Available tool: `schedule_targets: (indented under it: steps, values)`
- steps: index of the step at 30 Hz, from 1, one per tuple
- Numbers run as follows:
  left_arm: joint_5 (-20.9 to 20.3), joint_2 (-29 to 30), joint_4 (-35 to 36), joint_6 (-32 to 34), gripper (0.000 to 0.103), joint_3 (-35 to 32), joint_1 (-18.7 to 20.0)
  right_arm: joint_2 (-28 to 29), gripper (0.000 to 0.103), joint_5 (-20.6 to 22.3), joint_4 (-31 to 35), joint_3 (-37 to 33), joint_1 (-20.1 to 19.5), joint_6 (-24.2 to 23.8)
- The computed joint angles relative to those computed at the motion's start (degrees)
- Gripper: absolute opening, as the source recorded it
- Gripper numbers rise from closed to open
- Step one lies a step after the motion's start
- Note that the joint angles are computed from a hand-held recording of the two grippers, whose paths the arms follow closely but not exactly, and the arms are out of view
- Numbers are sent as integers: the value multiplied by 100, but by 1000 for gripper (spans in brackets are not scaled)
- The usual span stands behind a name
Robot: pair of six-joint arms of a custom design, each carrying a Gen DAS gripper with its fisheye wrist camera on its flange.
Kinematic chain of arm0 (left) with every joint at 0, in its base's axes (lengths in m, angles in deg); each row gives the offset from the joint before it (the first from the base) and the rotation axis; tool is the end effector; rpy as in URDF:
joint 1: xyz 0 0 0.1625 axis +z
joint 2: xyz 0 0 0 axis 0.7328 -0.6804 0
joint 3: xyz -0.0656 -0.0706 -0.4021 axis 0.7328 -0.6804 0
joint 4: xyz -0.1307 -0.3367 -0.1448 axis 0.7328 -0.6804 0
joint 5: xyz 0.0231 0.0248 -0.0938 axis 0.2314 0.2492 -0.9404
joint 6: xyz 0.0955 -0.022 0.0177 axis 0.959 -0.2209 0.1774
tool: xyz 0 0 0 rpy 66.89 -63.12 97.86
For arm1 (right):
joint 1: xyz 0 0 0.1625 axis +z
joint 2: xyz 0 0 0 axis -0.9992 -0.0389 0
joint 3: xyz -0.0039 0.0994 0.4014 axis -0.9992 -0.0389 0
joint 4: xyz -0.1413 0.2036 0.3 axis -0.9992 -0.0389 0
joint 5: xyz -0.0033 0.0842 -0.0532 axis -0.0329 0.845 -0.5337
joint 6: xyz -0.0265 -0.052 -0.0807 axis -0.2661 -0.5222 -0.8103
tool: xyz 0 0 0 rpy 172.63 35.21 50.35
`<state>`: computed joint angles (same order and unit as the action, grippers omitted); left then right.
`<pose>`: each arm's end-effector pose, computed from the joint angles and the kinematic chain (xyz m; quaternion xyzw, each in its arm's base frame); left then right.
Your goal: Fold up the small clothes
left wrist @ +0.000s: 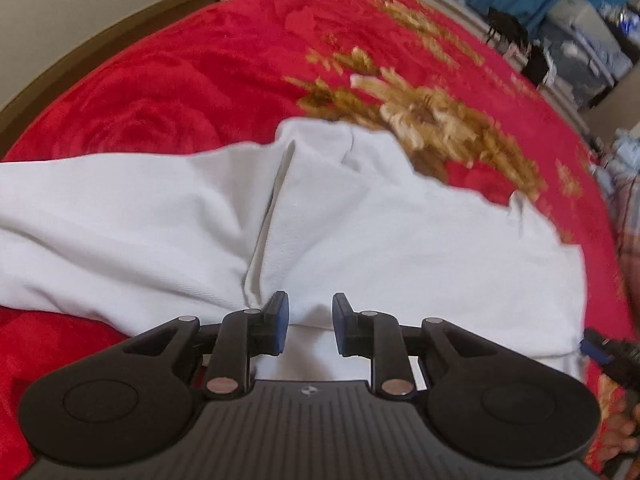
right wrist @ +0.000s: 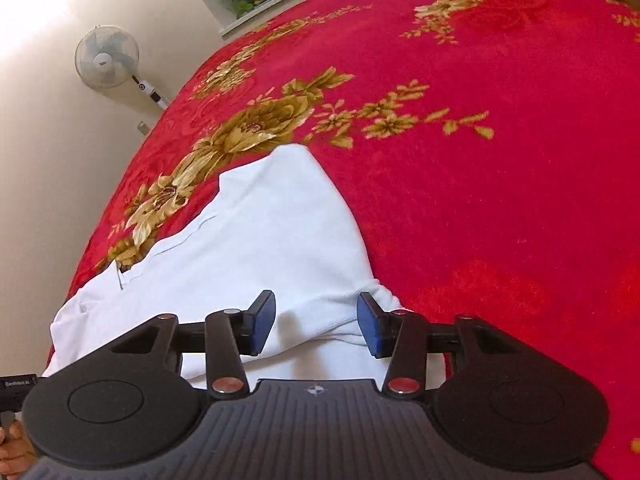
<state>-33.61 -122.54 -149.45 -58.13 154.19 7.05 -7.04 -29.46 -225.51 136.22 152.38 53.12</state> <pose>-0.2138 -0.5957 0.0849 0.2009 0.9533 -0.1463 0.1718 -0.0200 -0.3015 0.2687 -0.2275 -0.8133 0.4894 0.2176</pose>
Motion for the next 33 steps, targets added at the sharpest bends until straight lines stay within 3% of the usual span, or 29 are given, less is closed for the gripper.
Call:
schedule_targets:
  steps: [3,6,10,16,19,22,24,27,29,33]
  values:
    - [-66,-288,-370,-306,31,148,68,-4,48,-404,-108,-39,319,-86]
    - [310,-535,-563,-869,34,228,172,-81,48,-460,-142,-7,461,-188]
    - [849,-861,-206,-2045,35,256,447,-234,48,-454,47,16,594,-203]
    - [961,-1237,213,-3615,45,293,955,-19,48,-569,103,-100,807,-204]
    - [1033,-1299,362,-3941,45,200,1161,81,48,-632,87,-139,859,-197]
    - [941,-1321,-4,-4000,45,232,1322,148,48,-682,74,-152,876,-174]
    - [1086,-1259,-158,-3930,45,169,1365,179,48,-715,56,-162,886,-165]
    - [1161,-1207,-335,-3937,39,148,1427,237,48,-779,13,-176,907,-138]
    - [1363,-1182,-325,-3992,13,129,1408,257,48,-777,5,-175,904,-140]
    - [1955,-1161,-671,-3952,9,217,1265,248,48,-766,27,-169,876,-159]
